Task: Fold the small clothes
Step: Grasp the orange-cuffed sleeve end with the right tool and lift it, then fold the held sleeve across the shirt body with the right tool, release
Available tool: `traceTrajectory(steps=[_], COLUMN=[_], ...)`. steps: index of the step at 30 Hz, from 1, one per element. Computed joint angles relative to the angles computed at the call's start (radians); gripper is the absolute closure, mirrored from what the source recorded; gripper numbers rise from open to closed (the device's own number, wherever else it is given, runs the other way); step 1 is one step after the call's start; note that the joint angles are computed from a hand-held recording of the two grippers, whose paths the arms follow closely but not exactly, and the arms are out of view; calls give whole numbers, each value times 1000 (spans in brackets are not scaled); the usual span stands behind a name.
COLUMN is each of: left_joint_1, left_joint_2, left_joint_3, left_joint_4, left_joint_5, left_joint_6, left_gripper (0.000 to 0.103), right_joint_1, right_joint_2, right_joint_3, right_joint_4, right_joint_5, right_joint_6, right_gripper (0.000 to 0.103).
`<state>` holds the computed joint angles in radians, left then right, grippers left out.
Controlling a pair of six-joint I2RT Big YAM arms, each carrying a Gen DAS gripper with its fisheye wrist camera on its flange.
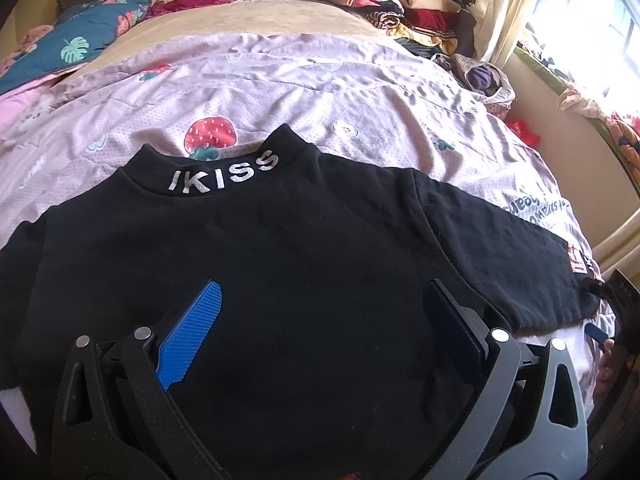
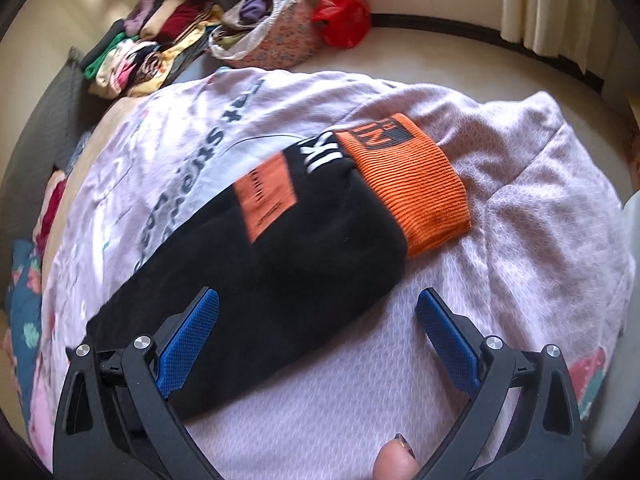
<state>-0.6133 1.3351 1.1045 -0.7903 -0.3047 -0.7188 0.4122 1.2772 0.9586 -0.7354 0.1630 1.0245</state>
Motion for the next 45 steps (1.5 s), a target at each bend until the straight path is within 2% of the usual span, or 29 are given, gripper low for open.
traceTrajectory(steps=[1, 2, 4, 5, 7, 10, 17, 31, 37, 41, 43, 45], left_joint_1=[-1, -2, -2, -1, 2, 7, 13, 62, 87, 125, 128, 144], left_joint_2=[0, -1, -3, -3, -7, -17, -58, -174, -228, -269, -282, -303], left_joint_3=[0, -1, -2, -1, 0, 1, 6, -19, -49, -80, -87, -102], left_joint_4=[-1, 1, -1, -1, -2, -5, -23, -50, -47, -30, -32, -20], left_joint_5=[-4, -9, -20, -21, -21, -20, -33, -43, -11, 62, 54, 75], left_joint_6=[0, 2, 5, 6, 5, 2, 8, 18, 16, -8, -4, -3], left_gripper=[8, 8, 8, 8, 8, 8, 8, 8, 8, 8, 8, 8], right_joint_1=[-2, -4, -7, -6, -2, 11, 79, 246, 322, 367, 399, 424], right_joint_2=[2, 6, 10, 6, -2, -25, -76, -96, -86, -66, -48, -29], right_joint_3=[1, 5, 13, 15, 17, 15, 42, 128, 161, 187, 208, 226], right_joint_4=[2, 3, 8, 13, 27, 61, 103, 99, 101, 104, 104, 104], right_joint_5=[6, 17, 32, 49, 78, 96, 154, 236, 274, 275, 280, 284], right_joint_6=[-5, -10, -19, -23, -46, -82, -175, -290, -336, -356, -362, -368], right_gripper=[28, 35, 56, 61, 84, 90, 93, 93, 93, 93, 93, 93])
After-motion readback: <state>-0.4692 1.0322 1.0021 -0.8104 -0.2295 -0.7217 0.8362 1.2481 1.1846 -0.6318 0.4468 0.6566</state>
